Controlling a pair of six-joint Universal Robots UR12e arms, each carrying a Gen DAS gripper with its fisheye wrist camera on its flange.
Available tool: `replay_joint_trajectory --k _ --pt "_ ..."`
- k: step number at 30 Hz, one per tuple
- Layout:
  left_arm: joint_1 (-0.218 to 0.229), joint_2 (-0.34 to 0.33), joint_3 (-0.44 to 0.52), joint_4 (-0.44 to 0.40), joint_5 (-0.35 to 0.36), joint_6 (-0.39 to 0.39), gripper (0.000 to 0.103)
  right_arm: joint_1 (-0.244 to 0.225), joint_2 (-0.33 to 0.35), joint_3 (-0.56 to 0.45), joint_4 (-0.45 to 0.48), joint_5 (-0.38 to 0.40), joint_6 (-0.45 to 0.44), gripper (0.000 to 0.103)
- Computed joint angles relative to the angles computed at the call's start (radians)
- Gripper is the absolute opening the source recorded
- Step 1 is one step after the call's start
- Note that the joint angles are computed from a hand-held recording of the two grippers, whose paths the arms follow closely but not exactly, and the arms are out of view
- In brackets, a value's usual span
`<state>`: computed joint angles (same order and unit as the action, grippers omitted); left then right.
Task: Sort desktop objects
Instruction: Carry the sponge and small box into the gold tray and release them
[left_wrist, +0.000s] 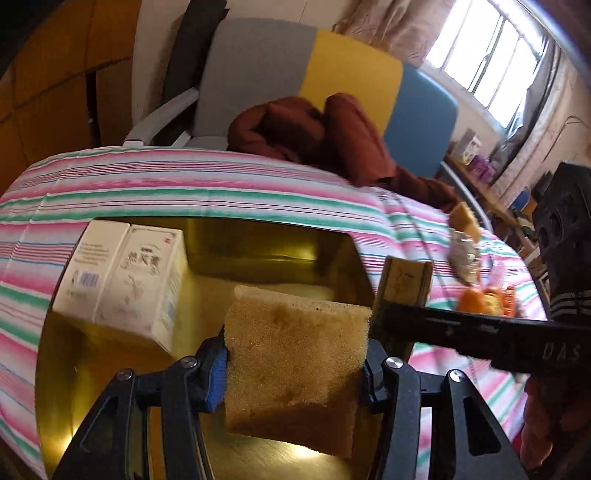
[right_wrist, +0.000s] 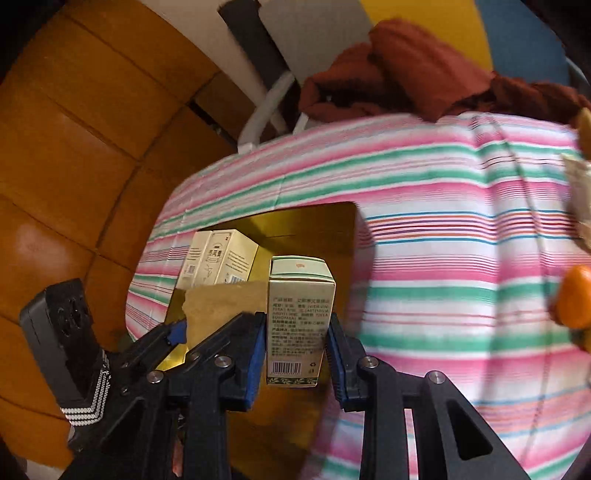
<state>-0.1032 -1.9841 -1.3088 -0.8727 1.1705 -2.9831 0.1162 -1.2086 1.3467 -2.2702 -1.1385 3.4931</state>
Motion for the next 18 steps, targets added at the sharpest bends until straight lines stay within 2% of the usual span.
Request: replay_joint_trajectory --k 3,5,7,8,10,11,13,15,18 --pt "-0.008 -0.029 0.035 -0.002 0.053 0.023 0.055 0.016 0.052 -0.068 0.058 -0.028 -0.002 0.031" --pt "-0.020 -0.048 0.063 -0.008 0.127 0.053 0.056 0.020 0.081 -0.104 0.084 -0.028 0.007 0.032" --pt "-0.025 -0.061 0.084 -0.013 0.165 0.056 0.057 0.021 0.104 -0.131 0.096 -0.031 0.028 0.034" --pt "-0.023 -0.067 0.094 -0.015 0.167 0.046 0.058 0.021 0.114 -0.139 0.088 -0.025 0.035 0.038" --pt "-0.016 -0.071 0.104 -0.018 0.145 0.029 0.059 0.022 0.119 -0.140 0.064 -0.034 0.061 0.064" --pt "-0.013 -0.070 0.105 -0.016 0.137 0.025 0.061 0.021 0.116 -0.132 0.044 -0.042 0.081 0.065" --pt "-0.012 -0.067 0.105 -0.007 0.141 0.018 0.061 0.013 0.106 -0.107 -0.005 -0.007 0.101 0.065" --pt "-0.007 -0.062 0.100 0.006 0.126 0.010 0.062 0.010 0.095 -0.091 -0.017 -0.007 0.105 0.065" --pt "-0.006 -0.063 0.104 0.003 0.141 0.001 0.062 0.006 0.075 -0.057 -0.056 0.002 0.126 0.066"
